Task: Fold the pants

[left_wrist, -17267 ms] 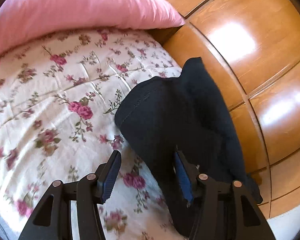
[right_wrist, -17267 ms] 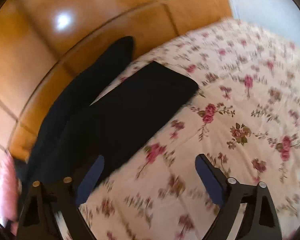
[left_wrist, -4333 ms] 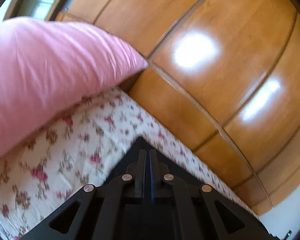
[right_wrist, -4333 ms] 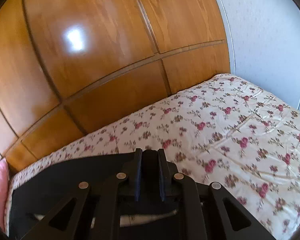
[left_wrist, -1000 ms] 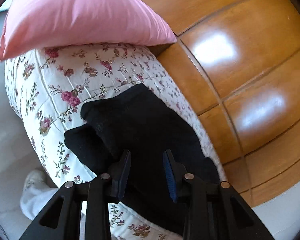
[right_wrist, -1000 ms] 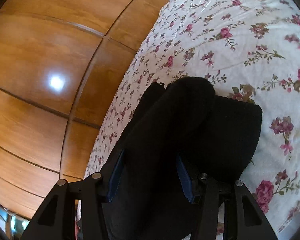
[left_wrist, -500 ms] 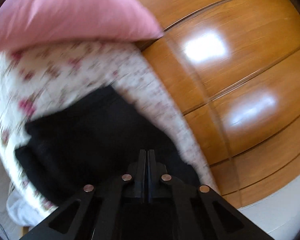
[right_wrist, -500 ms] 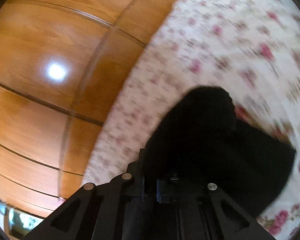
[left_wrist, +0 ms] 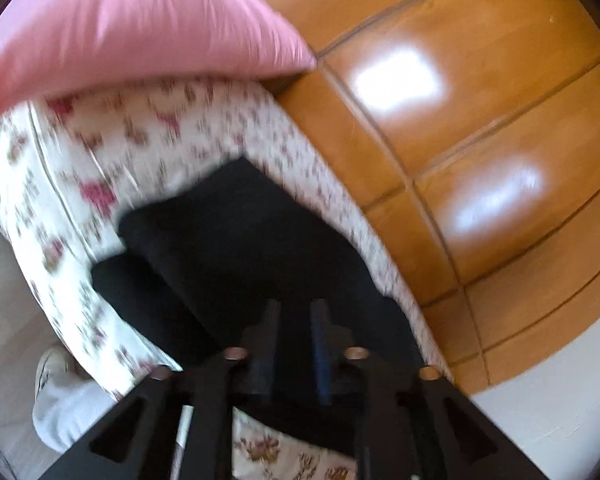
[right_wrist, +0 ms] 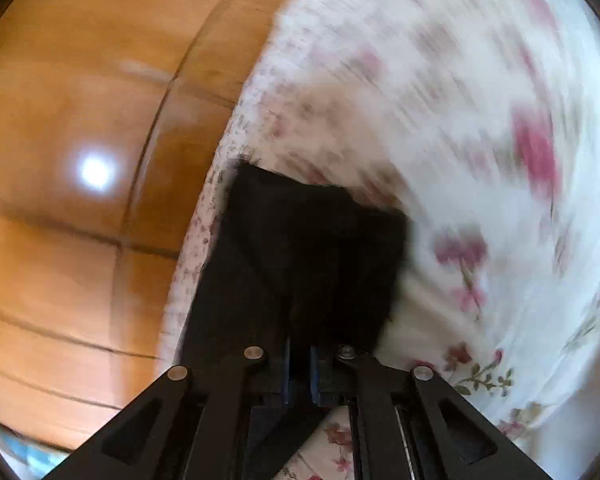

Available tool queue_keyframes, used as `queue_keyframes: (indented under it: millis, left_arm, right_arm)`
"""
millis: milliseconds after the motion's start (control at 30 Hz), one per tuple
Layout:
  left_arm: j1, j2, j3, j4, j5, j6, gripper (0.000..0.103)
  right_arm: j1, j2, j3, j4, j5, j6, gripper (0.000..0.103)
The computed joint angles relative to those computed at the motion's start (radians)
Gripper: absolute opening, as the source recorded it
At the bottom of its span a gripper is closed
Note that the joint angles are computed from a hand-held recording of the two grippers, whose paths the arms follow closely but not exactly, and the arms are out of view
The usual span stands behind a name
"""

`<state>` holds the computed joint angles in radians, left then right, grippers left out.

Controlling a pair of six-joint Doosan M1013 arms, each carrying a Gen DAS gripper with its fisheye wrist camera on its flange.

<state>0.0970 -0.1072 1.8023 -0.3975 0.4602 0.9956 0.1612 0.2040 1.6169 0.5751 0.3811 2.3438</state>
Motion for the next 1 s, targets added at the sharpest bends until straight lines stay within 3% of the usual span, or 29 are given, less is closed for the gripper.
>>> queue_keyframes:
  millis: [67, 133, 167, 200, 267, 367, 467, 567, 633, 700, 767, 833, 933, 1000]
  left_arm:
    - [-0.022, 0.015, -0.017, 0.066, 0.020, -0.022, 0.027]
    - [-0.046, 0.022, -0.027, 0.194, 0.050, -0.115, 0.031]
    - [-0.049, 0.025, -0.026, 0.198, 0.060, -0.121, 0.031]
    - [-0.042, 0.026, -0.022, 0.152, 0.064, -0.086, 0.031]
    - [-0.035, 0.030, -0.015, 0.096, 0.069, -0.058, 0.031]
    - [-0.023, 0.026, 0.000, 0.027, 0.036, -0.025, 0.031]
    - [-0.013, 0.021, 0.015, -0.026, 0.014, -0.002, 0.031]
    - [-0.036, 0.023, 0.004, 0.102, 0.018, -0.083, 0.031]
    - [-0.071, 0.019, -0.007, 0.299, 0.042, -0.197, 0.031]
    - [-0.085, 0.026, -0.014, 0.364, 0.050, -0.241, 0.031]
    - [-0.084, 0.031, -0.015, 0.344, 0.037, -0.247, 0.031]
    - [-0.069, 0.031, -0.006, 0.239, 0.008, -0.201, 0.031]
    - [-0.050, 0.035, 0.002, 0.041, 0.006, -0.114, 0.031]
    - [-0.064, 0.018, 0.013, 0.075, 0.004, -0.178, 0.031]
  right_arm:
    - [-0.008, -0.006, 0.022, 0.147, -0.048, -0.106, 0.009]
    - [-0.007, -0.002, -0.003, 0.084, -0.018, -0.130, 0.020]
    - [-0.002, -0.001, -0.015, 0.034, -0.008, -0.118, 0.024]
    - [0.002, 0.000, -0.018, 0.035, -0.013, -0.141, 0.036]
    - [0.002, 0.007, -0.022, 0.171, -0.016, -0.293, 0.046]
    - [0.017, 0.030, -0.055, 0.215, 0.035, -0.381, 0.046]
    - [0.051, 0.059, -0.123, 0.038, 0.113, -0.346, 0.046]
    - [0.083, 0.090, -0.192, -0.038, 0.178, -0.384, 0.046]
    - [0.101, 0.103, -0.216, -0.044, 0.207, -0.409, 0.046]
    - [0.119, 0.112, -0.230, -0.042, 0.233, -0.422, 0.046]
    - [0.137, 0.118, -0.245, -0.085, 0.259, -0.407, 0.046]
    - [0.156, 0.124, -0.263, -0.111, 0.283, -0.409, 0.041]
    - [0.156, 0.131, -0.260, 0.042, 0.302, -0.488, 0.040]
    - [0.159, 0.141, -0.258, 0.128, 0.305, -0.518, 0.040]
